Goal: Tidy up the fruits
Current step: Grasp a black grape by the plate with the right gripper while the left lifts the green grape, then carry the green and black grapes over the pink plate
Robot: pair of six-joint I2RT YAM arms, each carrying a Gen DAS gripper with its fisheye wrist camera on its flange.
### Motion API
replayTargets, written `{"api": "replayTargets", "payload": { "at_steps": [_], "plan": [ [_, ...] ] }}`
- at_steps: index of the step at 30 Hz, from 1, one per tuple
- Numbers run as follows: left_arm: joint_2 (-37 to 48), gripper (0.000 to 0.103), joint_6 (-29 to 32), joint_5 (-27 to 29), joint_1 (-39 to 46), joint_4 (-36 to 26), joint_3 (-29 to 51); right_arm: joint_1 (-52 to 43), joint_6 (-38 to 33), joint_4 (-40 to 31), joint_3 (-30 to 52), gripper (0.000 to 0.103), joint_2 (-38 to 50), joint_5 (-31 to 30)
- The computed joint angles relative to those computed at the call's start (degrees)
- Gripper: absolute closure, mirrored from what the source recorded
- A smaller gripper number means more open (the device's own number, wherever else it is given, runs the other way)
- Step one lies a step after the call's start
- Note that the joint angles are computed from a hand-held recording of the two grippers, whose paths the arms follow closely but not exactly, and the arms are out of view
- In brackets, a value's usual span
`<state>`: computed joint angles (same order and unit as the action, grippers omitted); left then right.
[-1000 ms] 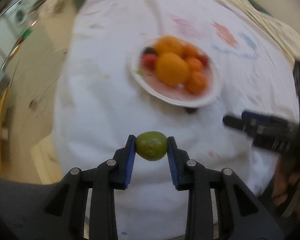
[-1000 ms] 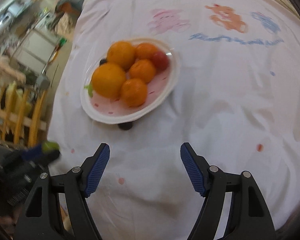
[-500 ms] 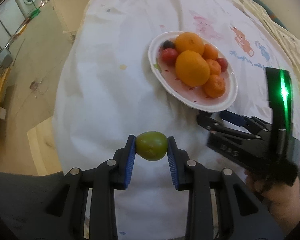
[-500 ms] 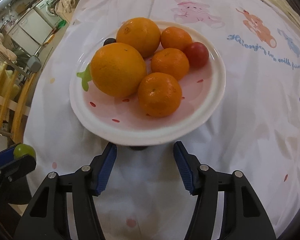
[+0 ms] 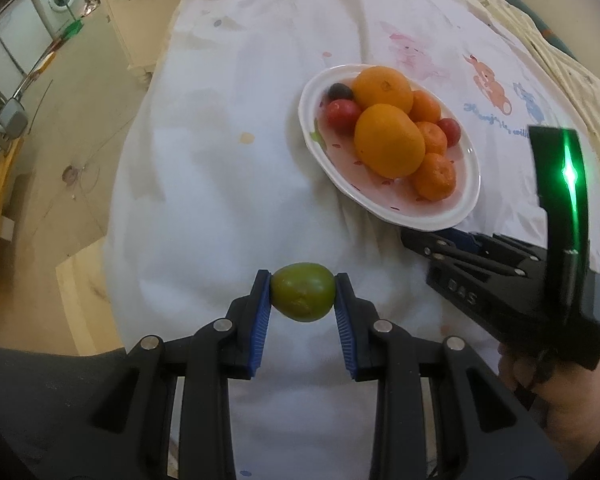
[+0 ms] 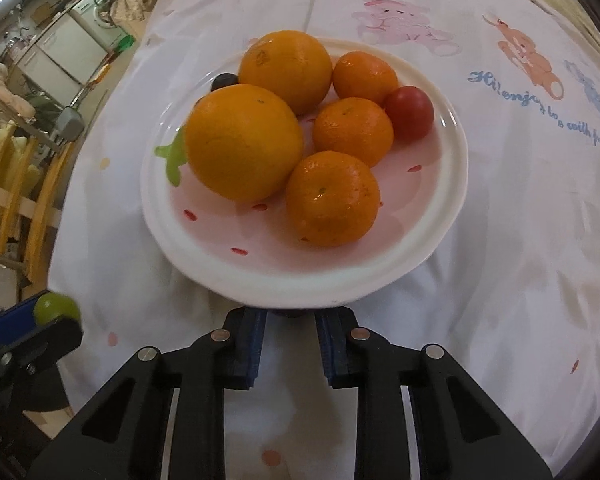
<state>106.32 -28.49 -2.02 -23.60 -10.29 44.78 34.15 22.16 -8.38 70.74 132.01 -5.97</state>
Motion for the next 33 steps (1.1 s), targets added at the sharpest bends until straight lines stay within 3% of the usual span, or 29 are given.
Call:
{"api": "replayTargets", "payload": {
  "at_steps": [11,20,26,33],
  "plan": [
    [0.0,0.076,-0.1,-1.6,-0.5,1.4,-0.3,-2.3,1.0,4.4,-12.1,0.078,-8.5,-3.3],
    [-3.7,0.076,0.1,-3.0,-0.3,3.9,-3.1,-4.0,4.0,9.4,-24.3,0.078,-21.1,-4.3],
    [-5.0,0.076,0.6,-2.7,-0.6,3.0,-2.8,-7.8,5.5,10.5,-27.8,0.078,-27.3,-6.6],
    [-7.0,0.076,1.3,-1.5,-0.8,-3.0,2.9,-11.3,2.8,6.3,-24.9,0.078,-31.5,-8.3]
  ]
}}
